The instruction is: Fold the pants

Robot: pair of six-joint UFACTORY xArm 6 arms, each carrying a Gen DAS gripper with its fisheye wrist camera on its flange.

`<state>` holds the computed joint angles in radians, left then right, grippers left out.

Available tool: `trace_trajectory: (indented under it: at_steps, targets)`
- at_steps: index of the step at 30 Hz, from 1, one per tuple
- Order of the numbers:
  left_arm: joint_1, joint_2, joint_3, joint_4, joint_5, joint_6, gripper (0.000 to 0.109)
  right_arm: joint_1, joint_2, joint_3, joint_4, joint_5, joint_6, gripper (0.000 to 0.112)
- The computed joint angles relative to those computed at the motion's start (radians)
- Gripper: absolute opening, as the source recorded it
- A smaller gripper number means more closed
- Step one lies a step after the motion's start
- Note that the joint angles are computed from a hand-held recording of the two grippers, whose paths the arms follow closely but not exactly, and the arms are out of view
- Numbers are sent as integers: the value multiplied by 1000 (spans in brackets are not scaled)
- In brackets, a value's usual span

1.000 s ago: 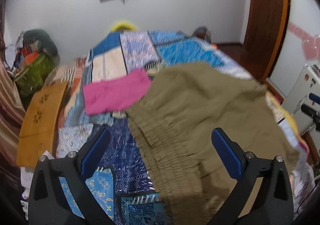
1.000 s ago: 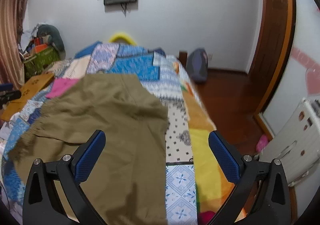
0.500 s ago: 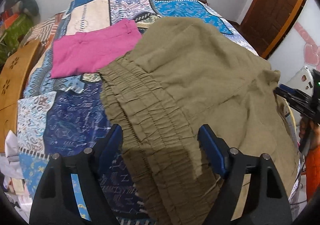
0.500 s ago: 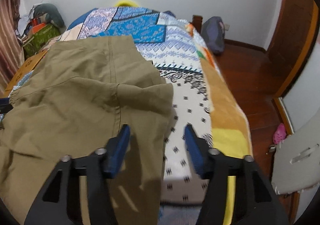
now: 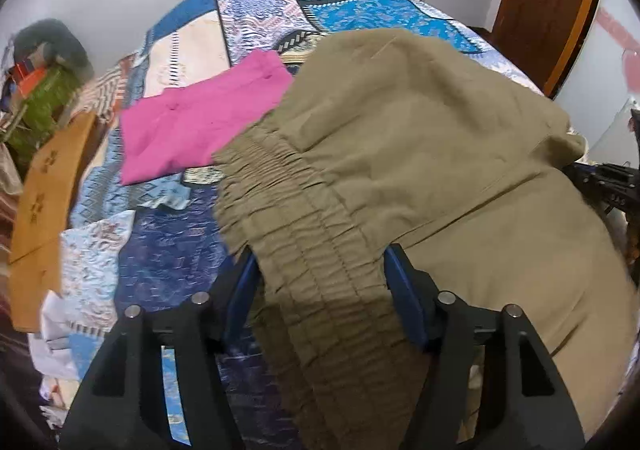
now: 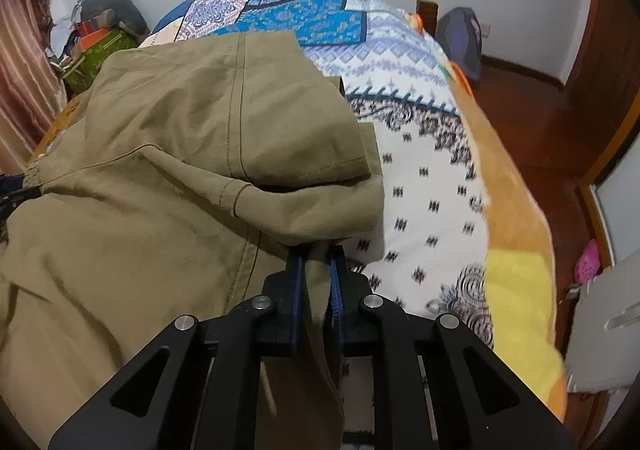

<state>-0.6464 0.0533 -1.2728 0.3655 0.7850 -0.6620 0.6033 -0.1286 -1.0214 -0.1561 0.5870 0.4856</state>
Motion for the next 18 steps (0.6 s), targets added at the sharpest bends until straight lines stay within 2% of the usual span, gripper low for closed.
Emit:
trace_trajectory:
  at_steps: [6,9,11,13,15,18]
  targets:
    - [39,-35,59,-117,-55,55,65,16,40,-72,-31,80,31,12]
    - [53,-38,42,-221,-31,114,64,22,64,-151,-52,174,46,16]
    - [53,-57,38,-243,-16,123,64,29,50,-168,-70,189,32,16]
    - [51,-77,32,-209,-9,108,64,36,23,-165,-115,171,39,27]
    - [51,-87,21,-191,-9,103,66,35,6,-162,-149,139,45,44]
    - [52,-75,-10,-154,1,82,67,24,7,-177,-163,107,39,47]
